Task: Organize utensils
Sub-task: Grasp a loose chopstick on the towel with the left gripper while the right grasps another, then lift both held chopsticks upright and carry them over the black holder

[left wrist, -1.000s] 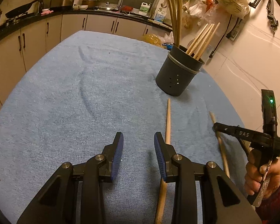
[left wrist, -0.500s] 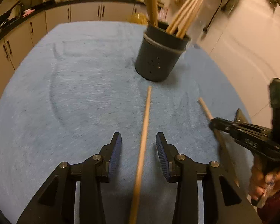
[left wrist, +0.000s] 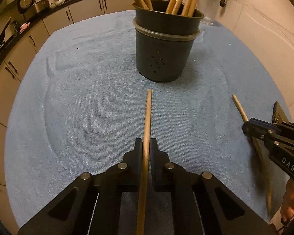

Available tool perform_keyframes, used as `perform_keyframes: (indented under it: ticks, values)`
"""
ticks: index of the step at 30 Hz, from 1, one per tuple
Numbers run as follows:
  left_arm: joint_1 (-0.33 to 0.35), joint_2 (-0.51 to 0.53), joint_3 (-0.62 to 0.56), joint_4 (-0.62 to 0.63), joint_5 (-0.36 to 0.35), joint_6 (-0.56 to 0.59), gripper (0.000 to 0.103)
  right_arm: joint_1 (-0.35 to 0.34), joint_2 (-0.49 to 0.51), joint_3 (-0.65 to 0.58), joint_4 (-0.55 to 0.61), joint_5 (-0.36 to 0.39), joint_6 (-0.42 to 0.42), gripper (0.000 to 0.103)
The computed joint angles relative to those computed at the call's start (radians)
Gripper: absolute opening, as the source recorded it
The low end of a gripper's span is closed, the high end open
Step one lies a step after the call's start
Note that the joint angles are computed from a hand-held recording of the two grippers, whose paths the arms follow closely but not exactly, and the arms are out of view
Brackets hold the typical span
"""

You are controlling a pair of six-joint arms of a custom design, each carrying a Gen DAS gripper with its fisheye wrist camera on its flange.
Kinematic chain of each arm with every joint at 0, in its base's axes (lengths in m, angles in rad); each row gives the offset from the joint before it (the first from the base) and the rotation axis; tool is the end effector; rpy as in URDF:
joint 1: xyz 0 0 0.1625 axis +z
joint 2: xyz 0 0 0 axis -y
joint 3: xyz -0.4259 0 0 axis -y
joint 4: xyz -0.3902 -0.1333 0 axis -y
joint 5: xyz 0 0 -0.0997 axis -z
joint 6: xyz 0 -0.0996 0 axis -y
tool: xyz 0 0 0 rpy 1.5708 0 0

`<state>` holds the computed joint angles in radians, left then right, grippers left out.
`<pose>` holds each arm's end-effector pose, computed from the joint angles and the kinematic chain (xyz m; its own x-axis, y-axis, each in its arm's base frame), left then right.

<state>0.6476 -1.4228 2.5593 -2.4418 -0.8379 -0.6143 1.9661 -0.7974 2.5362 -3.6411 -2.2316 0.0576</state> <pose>-0.1217 -0.3427 0.1322 -0.6956 0.2354 -0.6788 0.4512 0.8784 -0.1577 0.2022 -0.2972 0.0406 -0.8252 -0.0692 0.5606 -0.3171 0.8781 -0.3583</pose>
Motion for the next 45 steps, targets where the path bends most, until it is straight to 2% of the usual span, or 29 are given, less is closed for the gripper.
perform_keyframes:
  ticks: [2, 6, 8, 9, 13, 18, 20, 27, 30, 34, 37, 40, 45]
  values:
    - [0.004, -0.005, 0.004, -0.014, -0.002, 0.000, 0.007, 0.013, -0.001, -0.016, 0.039, -0.017, 0.007, 0.016]
    - [0.012, -0.037, 0.024, -0.056, -0.021, -0.001, 0.007, 0.055, 0.040, -0.048, 0.055, -0.088, -0.013, 0.016]
    - [0.015, -0.056, 0.038, -0.089, -0.043, 0.006, 0.007, 0.062, 0.053, -0.053, 0.041, -0.103, -0.025, 0.013]
    - [0.010, -0.067, 0.043, -0.091, -0.042, 0.003, 0.006, 0.061, 0.059, -0.054, 0.026, -0.108, -0.033, 0.007]
    - [-0.037, -0.146, 0.072, -0.078, -0.035, -0.017, 0.007, 0.049, 0.044, -0.025, -0.038, -0.039, -0.027, 0.007]
    - [-0.112, -0.287, 0.090, -0.008, -0.012, -0.072, 0.006, 0.095, 0.021, -0.001, -0.113, -0.007, -0.038, 0.007]
    - [-0.125, -0.337, 0.096, 0.004, 0.001, -0.069, 0.006, 0.123, 0.013, 0.006, -0.148, -0.007, -0.046, 0.007]
    - [-0.259, -0.499, 0.112, 0.127, 0.070, -0.165, 0.006, 0.245, 0.003, 0.016, -0.286, -0.028, -0.061, 0.007]
    - [-0.321, -0.561, 0.118, 0.200, 0.093, -0.212, 0.006, 0.286, 0.001, 0.023, -0.393, -0.015, -0.095, 0.007]
    - [-0.370, -0.610, 0.121, 0.264, 0.109, -0.247, 0.006, 0.316, 0.007, 0.030, -0.516, 0.004, -0.137, 0.007]
    - [-0.385, -0.629, 0.125, 0.281, 0.109, -0.253, 0.006, 0.321, 0.014, 0.040, -0.581, 0.024, -0.135, 0.007]
    - [-0.376, -0.609, 0.130, 0.244, 0.111, -0.235, 0.006, 0.318, 0.031, 0.050, -0.642, 0.035, -0.137, 0.007]
    - [-0.368, -0.602, 0.131, 0.228, 0.107, -0.226, 0.006, 0.306, 0.034, 0.052, -0.652, 0.038, -0.133, 0.007]
